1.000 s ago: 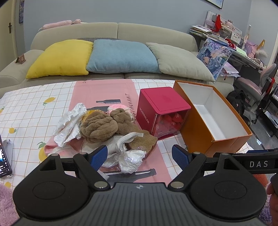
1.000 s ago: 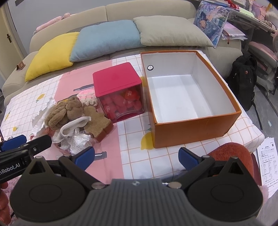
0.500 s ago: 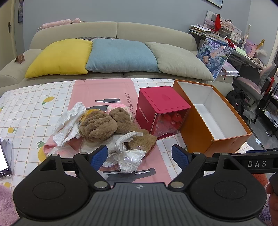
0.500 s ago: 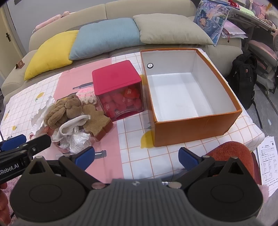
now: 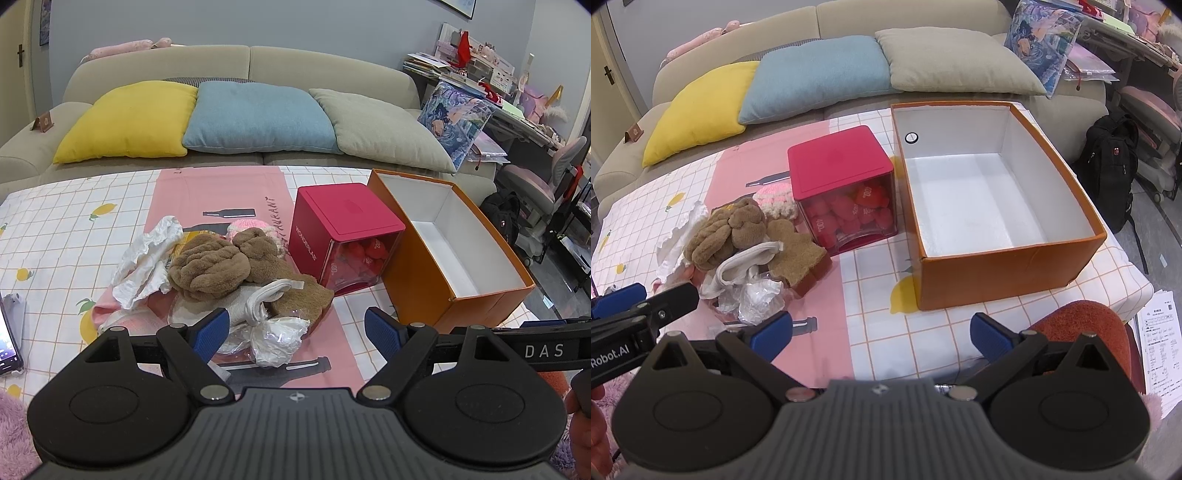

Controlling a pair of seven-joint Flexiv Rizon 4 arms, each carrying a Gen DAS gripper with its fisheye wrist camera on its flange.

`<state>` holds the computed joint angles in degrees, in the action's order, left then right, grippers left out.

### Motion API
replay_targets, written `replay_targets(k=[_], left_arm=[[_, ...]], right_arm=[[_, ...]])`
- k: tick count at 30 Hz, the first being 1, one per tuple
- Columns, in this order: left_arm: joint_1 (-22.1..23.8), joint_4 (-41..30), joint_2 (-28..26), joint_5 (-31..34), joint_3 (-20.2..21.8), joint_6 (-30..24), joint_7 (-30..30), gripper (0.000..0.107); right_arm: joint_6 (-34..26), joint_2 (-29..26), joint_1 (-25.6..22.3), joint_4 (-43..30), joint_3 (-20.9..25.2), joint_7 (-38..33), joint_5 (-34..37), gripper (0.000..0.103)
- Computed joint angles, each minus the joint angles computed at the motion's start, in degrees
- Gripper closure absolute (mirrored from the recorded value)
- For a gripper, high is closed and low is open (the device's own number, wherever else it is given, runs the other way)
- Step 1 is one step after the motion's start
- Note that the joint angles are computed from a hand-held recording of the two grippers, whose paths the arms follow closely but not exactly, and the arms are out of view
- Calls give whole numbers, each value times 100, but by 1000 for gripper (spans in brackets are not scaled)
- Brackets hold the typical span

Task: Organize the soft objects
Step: 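Lower the left tool onto the brown fluffy plush and close on it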

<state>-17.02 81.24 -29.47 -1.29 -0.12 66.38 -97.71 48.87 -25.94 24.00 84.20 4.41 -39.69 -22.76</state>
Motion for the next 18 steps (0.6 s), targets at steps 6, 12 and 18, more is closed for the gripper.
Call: replay_targets(k=[6, 12, 18], left_arm=[[32, 48, 17, -63, -56, 5, 10, 10], [508, 379, 91, -956, -619, -2, 651, 32], [732, 455, 89, -1484, -715, -334, 1172, 52]], right_arm=[[47, -12, 6, 7, 4, -34, -9, 3], [267, -161, -97, -158, 167, -595, 235, 13], [309, -577, -139, -686, 329, -1496, 609, 33]])
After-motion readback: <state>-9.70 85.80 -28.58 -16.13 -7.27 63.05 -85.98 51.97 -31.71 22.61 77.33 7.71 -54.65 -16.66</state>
